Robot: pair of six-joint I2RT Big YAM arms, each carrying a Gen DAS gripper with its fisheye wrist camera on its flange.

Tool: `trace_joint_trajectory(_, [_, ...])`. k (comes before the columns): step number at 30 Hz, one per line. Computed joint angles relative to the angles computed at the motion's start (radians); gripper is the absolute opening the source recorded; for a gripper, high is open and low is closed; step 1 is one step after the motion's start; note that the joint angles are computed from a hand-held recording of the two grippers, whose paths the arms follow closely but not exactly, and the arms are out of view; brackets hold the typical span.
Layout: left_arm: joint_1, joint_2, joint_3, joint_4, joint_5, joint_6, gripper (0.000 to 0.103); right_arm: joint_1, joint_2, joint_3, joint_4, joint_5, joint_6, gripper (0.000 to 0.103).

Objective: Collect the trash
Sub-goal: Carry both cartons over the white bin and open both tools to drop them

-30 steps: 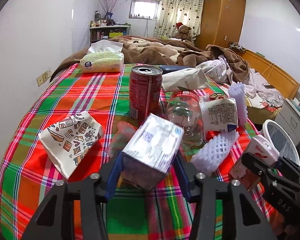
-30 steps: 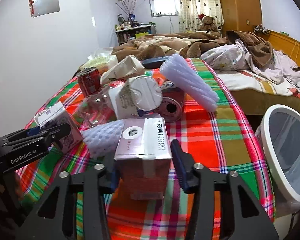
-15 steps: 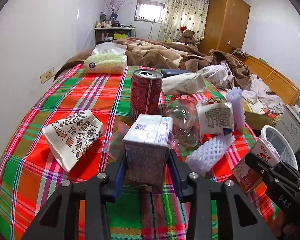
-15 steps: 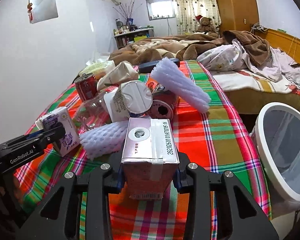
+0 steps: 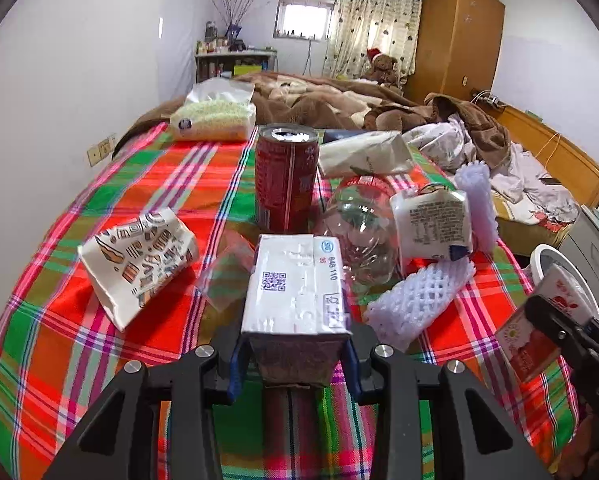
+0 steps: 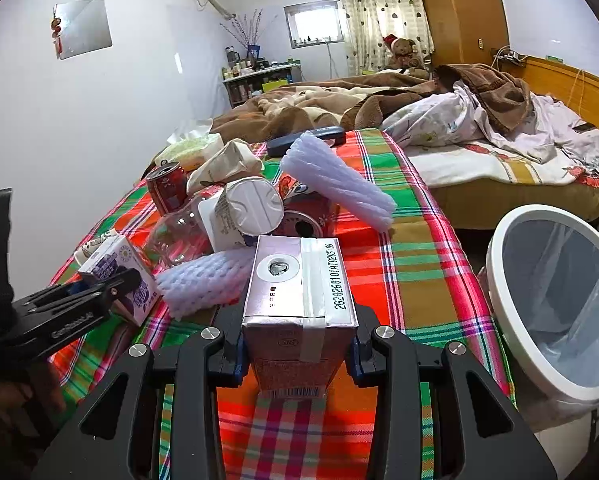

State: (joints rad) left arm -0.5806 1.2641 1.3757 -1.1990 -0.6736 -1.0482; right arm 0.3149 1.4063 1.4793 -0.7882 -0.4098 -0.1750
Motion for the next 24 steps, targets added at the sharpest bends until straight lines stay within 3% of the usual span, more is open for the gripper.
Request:
trace_joint_trajectory(4, [0.005, 0.001, -0.003, 0.002, 0.02, -0.006, 0.036, -0.011, 0.0, 0.004, -0.001, -0.009, -0.003, 0.038])
trace_joint_trajectory(14, [-0.064, 0.024, 0.079, -0.041, -0.054, 0.0, 0.036, -0.043, -0.009, 0.009, 0.011, -0.039, 0.01, 0.038])
trace_joint_trajectory(24, [-0.129, 0.126, 0.254, -0.049, -0.077, 0.086, 0.036, -0.122, -0.01, 0.044, 0.021, -0.089, 0.021, 0.038])
